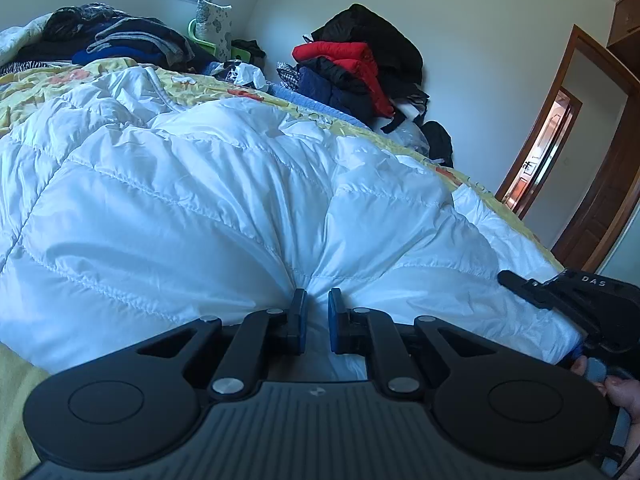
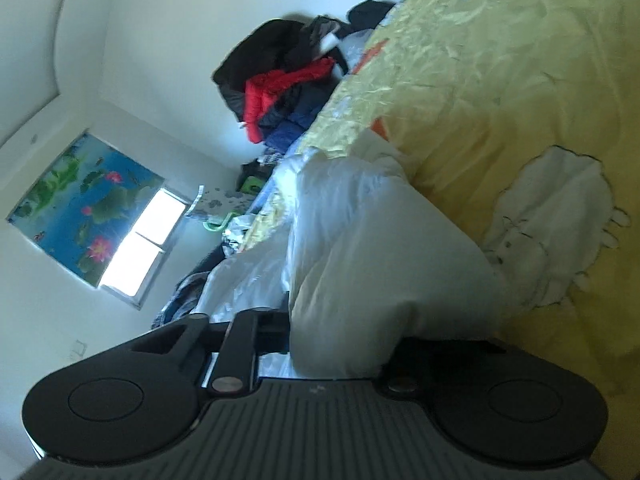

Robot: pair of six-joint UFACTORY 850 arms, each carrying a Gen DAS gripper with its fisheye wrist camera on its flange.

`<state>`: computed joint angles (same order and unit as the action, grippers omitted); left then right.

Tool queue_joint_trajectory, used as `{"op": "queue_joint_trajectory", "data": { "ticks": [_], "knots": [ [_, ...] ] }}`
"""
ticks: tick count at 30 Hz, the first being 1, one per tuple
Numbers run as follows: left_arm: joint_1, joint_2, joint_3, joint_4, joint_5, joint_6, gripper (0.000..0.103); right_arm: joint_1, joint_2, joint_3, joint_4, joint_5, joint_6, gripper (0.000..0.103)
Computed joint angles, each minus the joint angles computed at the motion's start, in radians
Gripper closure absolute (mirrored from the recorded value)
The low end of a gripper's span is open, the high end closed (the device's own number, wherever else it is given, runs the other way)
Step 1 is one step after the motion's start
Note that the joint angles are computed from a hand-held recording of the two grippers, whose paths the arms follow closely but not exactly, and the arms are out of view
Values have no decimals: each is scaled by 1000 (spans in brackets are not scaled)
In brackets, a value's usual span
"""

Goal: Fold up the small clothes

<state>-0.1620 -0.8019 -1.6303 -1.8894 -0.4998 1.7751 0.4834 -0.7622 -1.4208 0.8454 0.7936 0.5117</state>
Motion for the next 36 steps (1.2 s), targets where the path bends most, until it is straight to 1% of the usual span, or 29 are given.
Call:
{"op": "queue_joint_trajectory", "data": {
  "ticks": [2,5,8,11,13,15,17,19,21,22,23,24,25,26,29,32,36],
  "knots": [
    [-1,1,1,0,2,-5,92,0,10,5,-2,2,-16,82],
    [-3,10,8,0,9,-11,92,-4,32,29,-37,9,40,84],
    [4,23,15,42,-6,-48,92,-7,61,60,-37,13,31,85],
    [26,29,9,110,-58,-146,91,-15,101,117,-53,19,83,87],
    [44,34,8,134,-93,-200,91,-16,129,150,-18,26,46,87],
    [61,45,17,120,-111,-201,91,-14,164,190,26,42,1,87],
    [68,69,46,52,-70,-136,91,-19,204,230,71,51,-39,88],
    [84,80,65,-10,-45,-79,91,-21,238,255,137,70,-111,88],
    [89,71,53,-4,6,-76,91,-25,272,268,230,79,-208,88],
    [93,57,36,39,18,-120,91,-27,283,267,270,81,-254,87],
    [95,39,11,112,19,-195,91,-28,292,260,313,81,-306,87],
    [99,21,-13,180,3,-259,91,-27,295,244,362,80,-368,87],
    [101,7,-29,212,-8,-289,92,-25,294,226,403,81,-426,87],
    [98,0,-36,224,-2,-304,92,-20,288,201,441,88,-493,87],
    [94,-14,-54,243,4,-342,92,16,238,102,501,155,-710,87],
    [102,-34,-80,276,-18,-401,91,61,169,-16,541,241,-961,87],
    [113,-41,-87,291,-42,-441,91,99,80,-172,538,305,-1206,87]
  ]
}}
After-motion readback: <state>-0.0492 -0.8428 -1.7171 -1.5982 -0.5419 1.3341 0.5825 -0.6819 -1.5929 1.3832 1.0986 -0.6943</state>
